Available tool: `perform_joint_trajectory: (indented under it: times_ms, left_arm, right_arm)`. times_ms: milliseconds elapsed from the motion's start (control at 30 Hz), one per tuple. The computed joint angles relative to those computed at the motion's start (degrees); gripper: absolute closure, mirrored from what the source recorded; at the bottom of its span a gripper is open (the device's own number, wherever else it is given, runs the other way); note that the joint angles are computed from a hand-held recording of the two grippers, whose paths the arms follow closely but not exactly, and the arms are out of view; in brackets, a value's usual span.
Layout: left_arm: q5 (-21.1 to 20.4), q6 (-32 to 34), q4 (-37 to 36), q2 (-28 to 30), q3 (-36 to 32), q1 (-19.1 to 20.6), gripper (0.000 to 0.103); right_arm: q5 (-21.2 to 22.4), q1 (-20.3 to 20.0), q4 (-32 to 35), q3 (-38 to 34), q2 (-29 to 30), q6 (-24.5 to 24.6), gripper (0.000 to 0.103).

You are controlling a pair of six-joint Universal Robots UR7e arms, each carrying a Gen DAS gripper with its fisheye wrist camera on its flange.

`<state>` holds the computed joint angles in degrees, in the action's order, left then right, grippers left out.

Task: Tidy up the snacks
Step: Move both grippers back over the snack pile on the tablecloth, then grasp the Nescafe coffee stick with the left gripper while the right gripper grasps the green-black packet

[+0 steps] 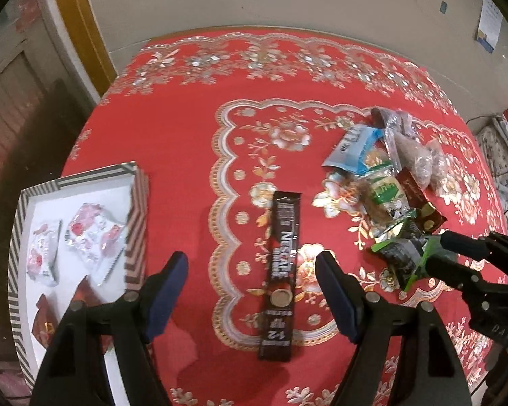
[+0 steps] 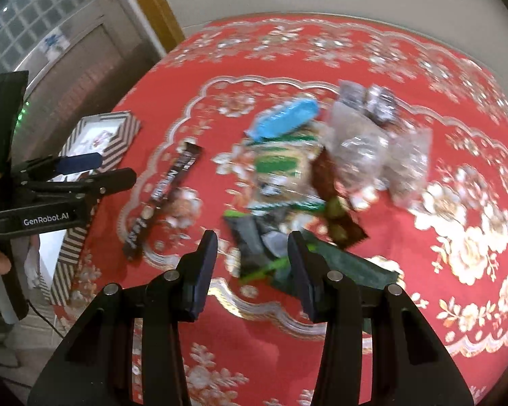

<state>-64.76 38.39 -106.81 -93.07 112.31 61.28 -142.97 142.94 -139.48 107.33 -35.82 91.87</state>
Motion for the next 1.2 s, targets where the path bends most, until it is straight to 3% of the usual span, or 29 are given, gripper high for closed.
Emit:
perform_joint_trajectory:
  times_ms: [167, 333, 433, 533, 1200]
  left_arm:
    - [0.4, 0.1, -0.2, -0.1, 1.3, -0.7, 0.024]
    - [1.2, 0.1, 0.0, 0.3, 2.1, -0.8, 0.024]
    - [1.5, 0.1, -0.1, 0.5, 2.3, -0.7, 0.024]
    - [1.8, 0.0, -0.2, 0.8, 2.2, -0.6, 0.024]
    - [3.2, -1.0, 1.0, 3.0, 1.4, 1.0, 0.024]
  right_arm:
    - [0.2, 0.6, 1.6, 1.8, -1.3, 3.7, 0.060]
    - [0.5, 0.9, -0.1, 3.4, -1.6, 4.3, 0.060]
    - [0.2, 0.8, -3.2, 3.8, -1.2, 1.3, 0.060]
    - [0.4, 0.3, -3.9, 3.2, -0.8, -1.2, 0.049]
    - [3.2, -3.3, 0.6, -2.1, 0.9, -12.5, 0.049]
